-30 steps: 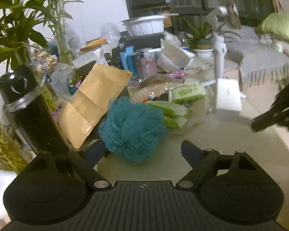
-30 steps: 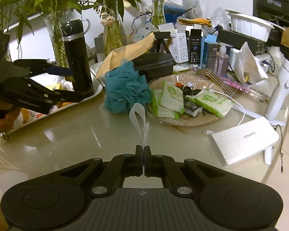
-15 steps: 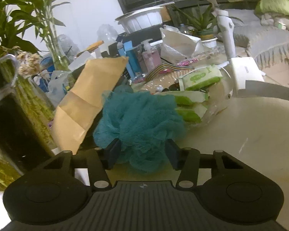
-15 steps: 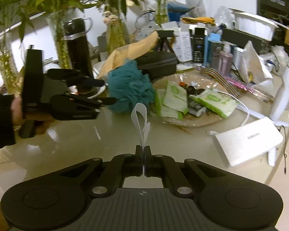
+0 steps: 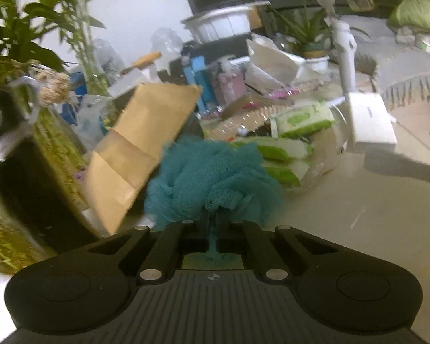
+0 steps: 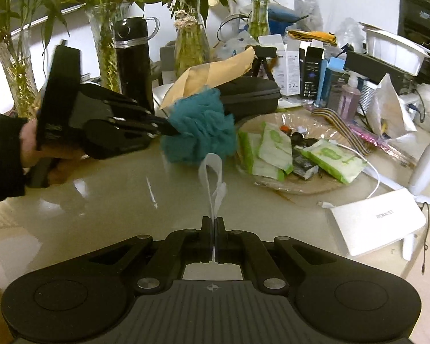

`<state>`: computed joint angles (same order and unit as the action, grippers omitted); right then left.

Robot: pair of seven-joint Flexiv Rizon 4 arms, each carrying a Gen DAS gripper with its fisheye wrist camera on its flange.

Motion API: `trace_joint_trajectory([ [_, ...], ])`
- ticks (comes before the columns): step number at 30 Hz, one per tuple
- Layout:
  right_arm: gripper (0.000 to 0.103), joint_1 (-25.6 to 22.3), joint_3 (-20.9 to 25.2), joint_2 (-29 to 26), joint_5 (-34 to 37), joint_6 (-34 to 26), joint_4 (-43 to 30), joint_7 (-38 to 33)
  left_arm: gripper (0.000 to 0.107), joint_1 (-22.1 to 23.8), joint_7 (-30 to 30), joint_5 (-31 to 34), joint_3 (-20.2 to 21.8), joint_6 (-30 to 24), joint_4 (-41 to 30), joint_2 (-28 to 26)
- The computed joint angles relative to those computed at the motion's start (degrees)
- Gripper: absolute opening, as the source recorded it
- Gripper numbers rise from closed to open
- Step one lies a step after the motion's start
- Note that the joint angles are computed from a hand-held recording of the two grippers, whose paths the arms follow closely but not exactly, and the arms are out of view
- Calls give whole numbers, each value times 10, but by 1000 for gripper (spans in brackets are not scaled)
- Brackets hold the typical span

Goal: Organize soft objects
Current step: 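Lift the teal puff with the left tool while the right tool holds the strap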

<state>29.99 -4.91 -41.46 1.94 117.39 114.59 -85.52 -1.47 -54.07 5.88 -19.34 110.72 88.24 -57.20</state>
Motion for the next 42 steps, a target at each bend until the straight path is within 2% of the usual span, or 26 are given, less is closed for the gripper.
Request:
trace_joint_trajectory([
  [3,4,5,-4,3,3,5,5,-6,3,10,-14,0,-6,8,31,24],
  [9,4,-29,34,23,-21,22,22,-5,3,26,-28,18,-12,14,85,71],
  [16,4,-21,39,74,-28,20,63,-26,3,62,-74,28,-35,18,152,129],
  [18,4,-42,62,90,-53,24,78,-32,3,72,-87,33,-42,21,170,145],
  [32,4,-5,65,188,4,30,152,-81,3,119,-198,90,-60,56,281,264],
  [42,4,22,72,252,54,18,196,-105,3,174,-298,141,-96,51,351,363],
])
